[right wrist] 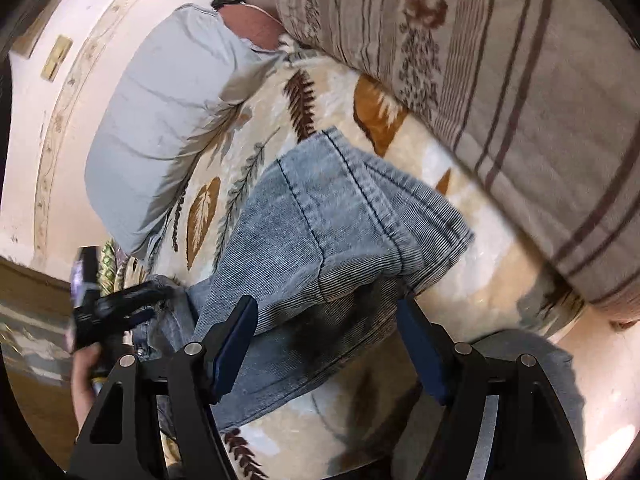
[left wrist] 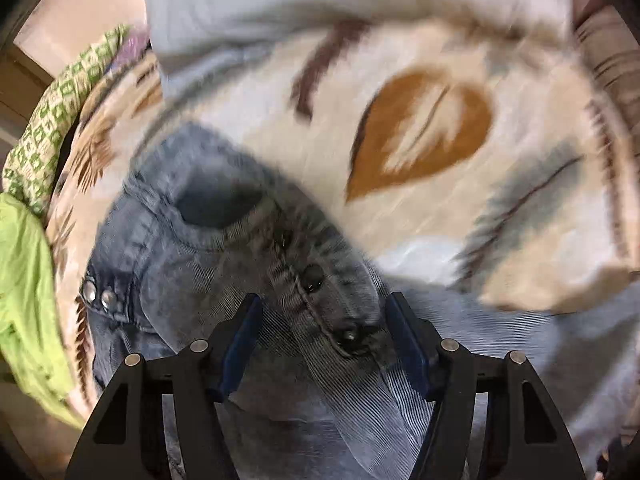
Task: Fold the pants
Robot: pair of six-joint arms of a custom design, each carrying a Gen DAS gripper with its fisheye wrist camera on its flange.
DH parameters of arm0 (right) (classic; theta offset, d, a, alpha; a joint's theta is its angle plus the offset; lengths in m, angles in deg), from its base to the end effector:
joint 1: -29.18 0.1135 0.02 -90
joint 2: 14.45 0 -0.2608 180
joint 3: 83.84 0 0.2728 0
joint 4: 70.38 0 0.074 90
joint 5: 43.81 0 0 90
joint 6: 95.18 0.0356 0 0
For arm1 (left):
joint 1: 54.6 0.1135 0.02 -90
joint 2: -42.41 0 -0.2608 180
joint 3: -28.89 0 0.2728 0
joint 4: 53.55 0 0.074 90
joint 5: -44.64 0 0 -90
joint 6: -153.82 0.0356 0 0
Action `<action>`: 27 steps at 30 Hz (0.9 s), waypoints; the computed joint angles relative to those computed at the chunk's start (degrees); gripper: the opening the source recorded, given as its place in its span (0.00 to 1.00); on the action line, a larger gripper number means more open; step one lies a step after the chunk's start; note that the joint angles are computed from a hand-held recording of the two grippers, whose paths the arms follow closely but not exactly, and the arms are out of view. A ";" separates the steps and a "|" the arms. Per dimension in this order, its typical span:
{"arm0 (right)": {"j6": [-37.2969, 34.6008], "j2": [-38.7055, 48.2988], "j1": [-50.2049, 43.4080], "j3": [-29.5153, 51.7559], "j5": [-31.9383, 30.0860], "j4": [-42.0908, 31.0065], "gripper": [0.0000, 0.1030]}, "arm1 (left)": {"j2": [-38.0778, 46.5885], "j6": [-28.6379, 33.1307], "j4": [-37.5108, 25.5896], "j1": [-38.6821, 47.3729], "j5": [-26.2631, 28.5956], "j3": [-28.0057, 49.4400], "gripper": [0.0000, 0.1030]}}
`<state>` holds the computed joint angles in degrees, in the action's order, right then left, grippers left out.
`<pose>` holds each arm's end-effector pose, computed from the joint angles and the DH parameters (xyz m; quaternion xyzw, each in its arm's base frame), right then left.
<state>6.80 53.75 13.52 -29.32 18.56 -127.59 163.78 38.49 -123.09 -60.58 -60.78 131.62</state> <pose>0.2189 -0.0442 0.1914 0.1903 0.9393 0.2302 0.1687 0.4164 -0.0341 0.1407 -0.1686 0.9764 0.1249 0.0514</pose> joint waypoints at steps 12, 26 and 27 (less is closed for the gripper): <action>4.15 13.30 0.21 8.47 1.30 7.37 0.09 | -32.01 -7.23 30.36 10.21 20.15 -32.62 0.12; -7.95 13.31 -7.32 4.25 2.51 3.08 0.11 | -53.85 -27.49 55.14 15.66 34.77 -76.37 0.23; -8.93 12.14 -8.30 3.63 1.78 2.72 0.14 | -53.96 -27.14 54.35 15.35 34.36 -75.41 0.26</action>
<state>-2.13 65.89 5.22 -25.69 20.34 -124.88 109.83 11.35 -68.74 -45.23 -26.43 56.21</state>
